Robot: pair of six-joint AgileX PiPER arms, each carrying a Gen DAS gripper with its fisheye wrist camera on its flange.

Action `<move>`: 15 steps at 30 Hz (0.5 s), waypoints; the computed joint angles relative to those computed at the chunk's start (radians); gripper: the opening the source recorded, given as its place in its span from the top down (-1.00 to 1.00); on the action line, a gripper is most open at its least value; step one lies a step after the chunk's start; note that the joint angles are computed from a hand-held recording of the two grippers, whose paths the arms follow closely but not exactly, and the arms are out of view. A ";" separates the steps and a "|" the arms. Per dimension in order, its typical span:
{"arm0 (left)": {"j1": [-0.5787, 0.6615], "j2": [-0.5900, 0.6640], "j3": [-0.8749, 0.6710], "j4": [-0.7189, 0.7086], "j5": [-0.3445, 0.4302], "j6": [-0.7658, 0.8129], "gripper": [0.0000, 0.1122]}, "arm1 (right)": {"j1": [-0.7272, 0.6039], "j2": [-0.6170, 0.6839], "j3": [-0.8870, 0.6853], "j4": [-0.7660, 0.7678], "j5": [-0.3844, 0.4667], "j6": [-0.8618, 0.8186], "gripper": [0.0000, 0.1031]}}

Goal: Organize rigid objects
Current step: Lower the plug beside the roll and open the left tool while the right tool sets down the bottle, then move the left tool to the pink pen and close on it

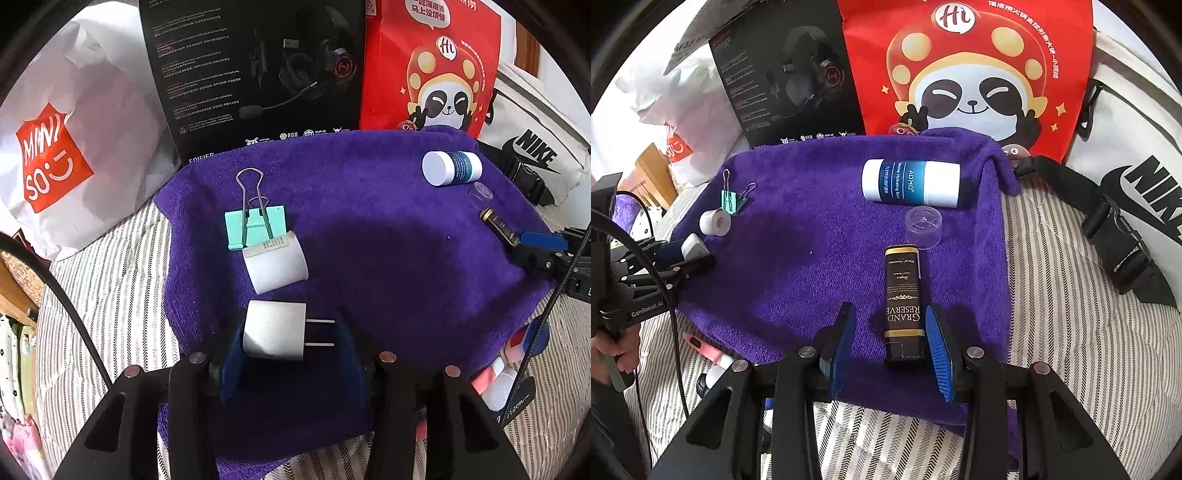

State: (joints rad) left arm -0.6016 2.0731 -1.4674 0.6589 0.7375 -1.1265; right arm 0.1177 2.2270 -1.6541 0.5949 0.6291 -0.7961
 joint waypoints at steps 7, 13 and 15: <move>0.013 -0.032 0.035 -0.043 -0.061 0.028 -0.09 | -0.003 0.003 -0.009 0.000 0.013 0.003 0.24; 0.007 -0.049 0.033 -0.069 -0.050 0.039 -0.19 | -0.010 -0.015 0.007 0.019 0.015 -0.013 0.22; 0.002 -0.065 0.031 -0.073 -0.036 0.036 -0.19 | -0.012 -0.036 0.028 0.032 0.008 -0.028 0.22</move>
State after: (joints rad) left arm -0.5992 2.0083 -1.4367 0.5861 0.7013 -1.0908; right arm 0.1060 2.1912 -1.6262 0.6273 0.6369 -0.8237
